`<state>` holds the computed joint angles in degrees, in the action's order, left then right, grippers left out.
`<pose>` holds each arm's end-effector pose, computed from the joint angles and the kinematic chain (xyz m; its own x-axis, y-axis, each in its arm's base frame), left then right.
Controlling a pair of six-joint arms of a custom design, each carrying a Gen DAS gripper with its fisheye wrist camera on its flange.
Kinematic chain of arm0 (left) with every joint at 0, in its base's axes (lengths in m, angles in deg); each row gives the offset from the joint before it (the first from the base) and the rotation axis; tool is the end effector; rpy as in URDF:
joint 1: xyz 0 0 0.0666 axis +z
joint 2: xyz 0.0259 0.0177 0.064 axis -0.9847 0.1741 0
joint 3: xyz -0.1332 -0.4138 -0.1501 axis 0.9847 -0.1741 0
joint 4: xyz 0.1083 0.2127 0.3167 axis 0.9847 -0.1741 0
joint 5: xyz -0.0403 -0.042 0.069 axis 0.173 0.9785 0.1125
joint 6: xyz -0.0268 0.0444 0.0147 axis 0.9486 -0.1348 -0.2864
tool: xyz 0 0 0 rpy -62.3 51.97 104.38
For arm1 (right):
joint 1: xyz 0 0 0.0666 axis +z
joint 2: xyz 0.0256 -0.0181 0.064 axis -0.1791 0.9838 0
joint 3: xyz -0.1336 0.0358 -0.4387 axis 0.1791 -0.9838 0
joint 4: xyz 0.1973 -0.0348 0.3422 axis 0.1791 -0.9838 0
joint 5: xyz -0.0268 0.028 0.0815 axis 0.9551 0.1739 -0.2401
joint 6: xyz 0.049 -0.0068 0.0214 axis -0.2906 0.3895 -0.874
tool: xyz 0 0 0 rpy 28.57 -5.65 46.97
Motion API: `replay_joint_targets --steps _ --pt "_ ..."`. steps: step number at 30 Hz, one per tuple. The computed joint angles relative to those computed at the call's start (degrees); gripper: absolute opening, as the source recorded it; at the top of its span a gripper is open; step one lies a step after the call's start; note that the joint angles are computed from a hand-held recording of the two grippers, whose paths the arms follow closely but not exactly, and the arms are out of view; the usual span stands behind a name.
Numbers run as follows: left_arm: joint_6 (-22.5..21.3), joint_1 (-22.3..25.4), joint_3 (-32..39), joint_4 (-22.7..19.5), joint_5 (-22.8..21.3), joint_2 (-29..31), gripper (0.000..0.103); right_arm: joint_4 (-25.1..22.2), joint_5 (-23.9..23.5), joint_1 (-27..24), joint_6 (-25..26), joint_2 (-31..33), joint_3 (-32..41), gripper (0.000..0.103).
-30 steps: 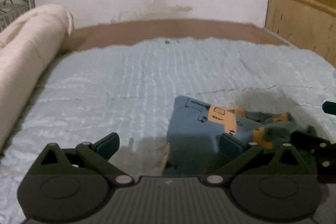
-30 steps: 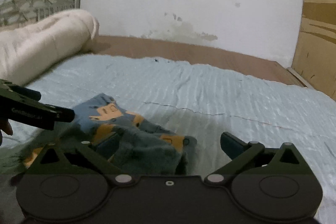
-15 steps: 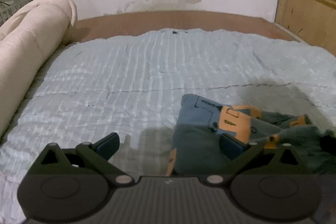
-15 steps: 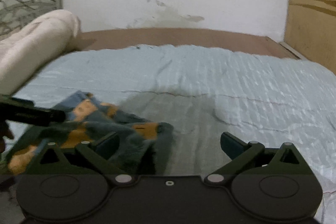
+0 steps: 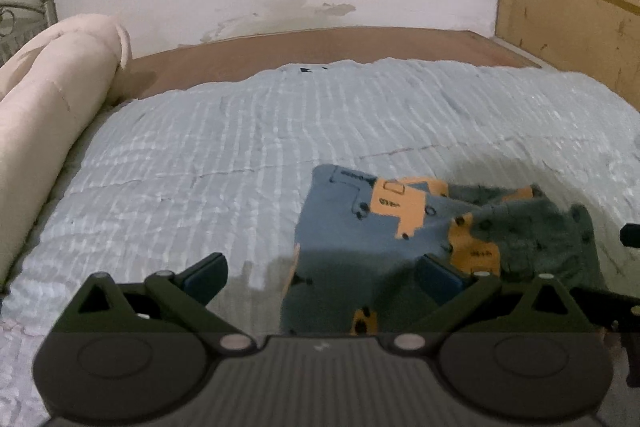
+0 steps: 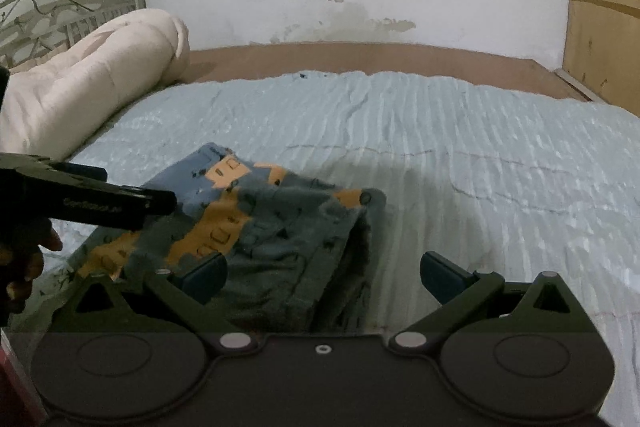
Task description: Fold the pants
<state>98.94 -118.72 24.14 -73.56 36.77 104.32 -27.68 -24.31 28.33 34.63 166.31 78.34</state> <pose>0.3166 -0.2276 0.3277 -0.6764 -0.0762 -0.7326 -0.1920 0.9785 0.0755 0.3700 0.2941 0.3409 -0.5644 -0.3029 -0.7679 -0.5469 0.8340 0.0730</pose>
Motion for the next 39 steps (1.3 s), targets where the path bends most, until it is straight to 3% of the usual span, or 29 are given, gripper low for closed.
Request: replay_joint_targets --steps 11,22,31,39 --pt "2.03 -2.85 -1.57 -2.44 -0.45 -0.7 0.103 -2.92 0.01 0.06 -1.81 -0.76 -1.14 0.102" --pt "6.99 -5.39 -2.88 -5.82 -1.76 -2.17 0.103 -5.87 0.27 0.02 -2.93 -1.4 -1.26 0.102" --pt "11.05 -8.31 -2.34 -10.55 -3.73 -2.59 0.103 -5.94 -0.27 -0.31 -3.47 -2.13 -2.04 0.102" --pt "12.54 -9.34 -2.3 -12.12 -3.91 -3.09 0.103 -6.08 -0.07 -0.15 -3.5 -2.47 -2.26 0.102"
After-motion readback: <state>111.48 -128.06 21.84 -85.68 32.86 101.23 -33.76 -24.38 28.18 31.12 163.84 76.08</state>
